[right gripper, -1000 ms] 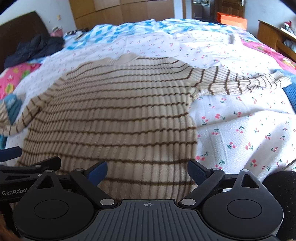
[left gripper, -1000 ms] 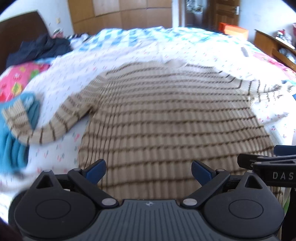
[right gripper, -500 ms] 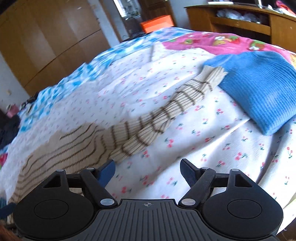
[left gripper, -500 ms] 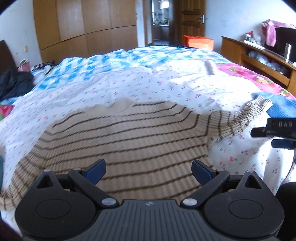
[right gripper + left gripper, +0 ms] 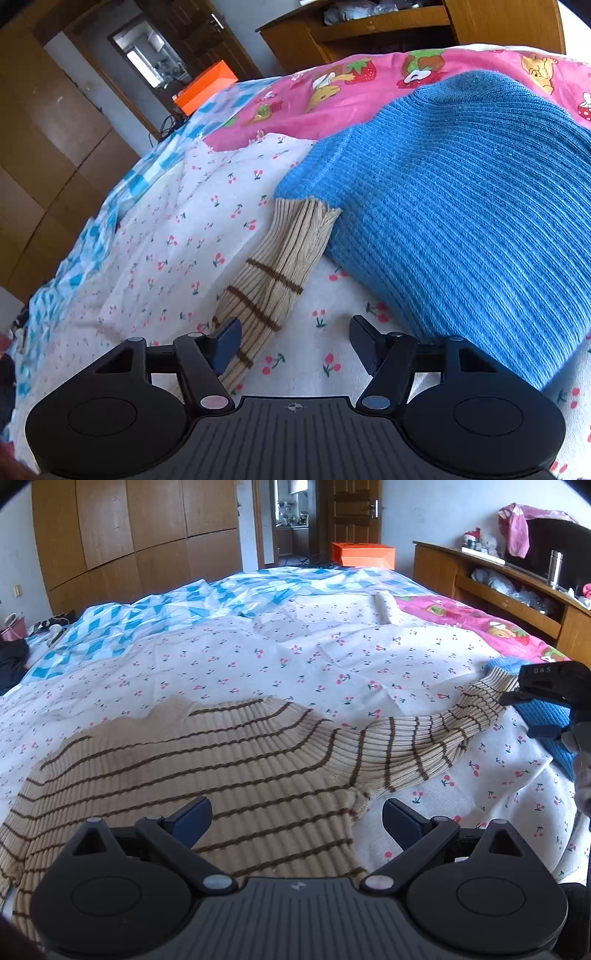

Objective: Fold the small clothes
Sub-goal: 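Reach the right gripper to the sleeve cuff beside the blue sweater and grasp it, then lift the cuff with the right gripper and carry the sleeve across the sweater body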

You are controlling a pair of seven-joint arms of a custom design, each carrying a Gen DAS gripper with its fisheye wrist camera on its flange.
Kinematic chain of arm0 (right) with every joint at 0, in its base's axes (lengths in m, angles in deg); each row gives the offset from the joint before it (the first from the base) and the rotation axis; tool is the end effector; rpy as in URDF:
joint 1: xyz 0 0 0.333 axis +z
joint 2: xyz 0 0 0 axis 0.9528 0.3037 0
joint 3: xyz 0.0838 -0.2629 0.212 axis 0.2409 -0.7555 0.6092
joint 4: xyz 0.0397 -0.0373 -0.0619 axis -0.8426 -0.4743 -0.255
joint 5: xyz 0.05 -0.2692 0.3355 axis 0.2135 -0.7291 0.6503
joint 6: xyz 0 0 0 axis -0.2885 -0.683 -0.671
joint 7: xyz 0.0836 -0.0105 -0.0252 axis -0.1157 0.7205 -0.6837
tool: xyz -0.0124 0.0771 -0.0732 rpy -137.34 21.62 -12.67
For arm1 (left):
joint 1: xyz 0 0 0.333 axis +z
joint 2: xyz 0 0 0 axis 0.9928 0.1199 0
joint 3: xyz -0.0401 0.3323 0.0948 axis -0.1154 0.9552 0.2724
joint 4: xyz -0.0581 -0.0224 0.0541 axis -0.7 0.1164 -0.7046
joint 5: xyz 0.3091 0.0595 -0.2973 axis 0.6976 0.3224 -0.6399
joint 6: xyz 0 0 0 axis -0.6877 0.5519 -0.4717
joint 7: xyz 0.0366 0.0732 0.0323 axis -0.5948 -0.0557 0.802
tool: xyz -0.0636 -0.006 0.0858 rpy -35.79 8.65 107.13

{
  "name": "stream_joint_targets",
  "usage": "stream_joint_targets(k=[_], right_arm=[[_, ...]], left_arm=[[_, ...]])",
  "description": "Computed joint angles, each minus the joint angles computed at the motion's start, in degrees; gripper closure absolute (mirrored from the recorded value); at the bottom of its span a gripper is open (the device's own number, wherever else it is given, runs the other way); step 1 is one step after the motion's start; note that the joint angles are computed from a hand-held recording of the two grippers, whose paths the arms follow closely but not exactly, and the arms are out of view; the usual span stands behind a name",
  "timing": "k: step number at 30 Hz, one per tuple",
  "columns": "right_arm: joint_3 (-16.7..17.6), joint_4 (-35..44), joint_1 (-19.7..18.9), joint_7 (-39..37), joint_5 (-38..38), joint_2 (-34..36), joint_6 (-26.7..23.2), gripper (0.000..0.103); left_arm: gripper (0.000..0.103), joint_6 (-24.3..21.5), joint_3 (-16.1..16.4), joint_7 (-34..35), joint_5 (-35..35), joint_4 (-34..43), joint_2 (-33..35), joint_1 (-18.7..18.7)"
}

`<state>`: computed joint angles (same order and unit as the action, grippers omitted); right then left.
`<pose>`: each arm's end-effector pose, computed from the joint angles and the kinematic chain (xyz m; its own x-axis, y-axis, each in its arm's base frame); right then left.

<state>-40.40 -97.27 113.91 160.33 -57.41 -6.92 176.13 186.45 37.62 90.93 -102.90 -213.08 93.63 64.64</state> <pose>0.7020 0.3459 0.2510 -0.2979 -0.8244 -0.4813 -0.6401 0.5466 -0.5399 0.5550 -0.1537 0.2961 0.0531 -0.9984 -0.0202 -0.6986 -0.0227 -0.7151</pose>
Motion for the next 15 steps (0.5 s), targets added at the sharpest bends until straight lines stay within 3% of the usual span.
stream_joint_targets(k=[6, 12, 14, 15], right_arm=[[2.4, 3.65, -2.55, -1.21, 0.05, 1.91, 0.1, 0.05], [12.17, 6.84, -10.86, -5.56, 0.83, 2.87, -0.77, 0.082], [13.28, 5.06, -11.89, -5.81, 1.73, 1.82, 2.26, 0.091], [11.95, 3.25, -10.85, -5.35, 2.55, 0.88, 5.17, 0.091]], left_arm=[[0.001, -0.85, 0.36, 3.16, -2.13, 1.86, 1.09, -0.82], [0.001, -0.76, -0.52, 5.07, -3.5, 1.73, 1.03, -0.38], [0.001, -0.27, -0.82, 4.66, -2.87, 1.31, 0.75, -0.22], [0.001, -0.07, -0.97, 3.97, -2.14, 1.0, 0.55, -0.06]])
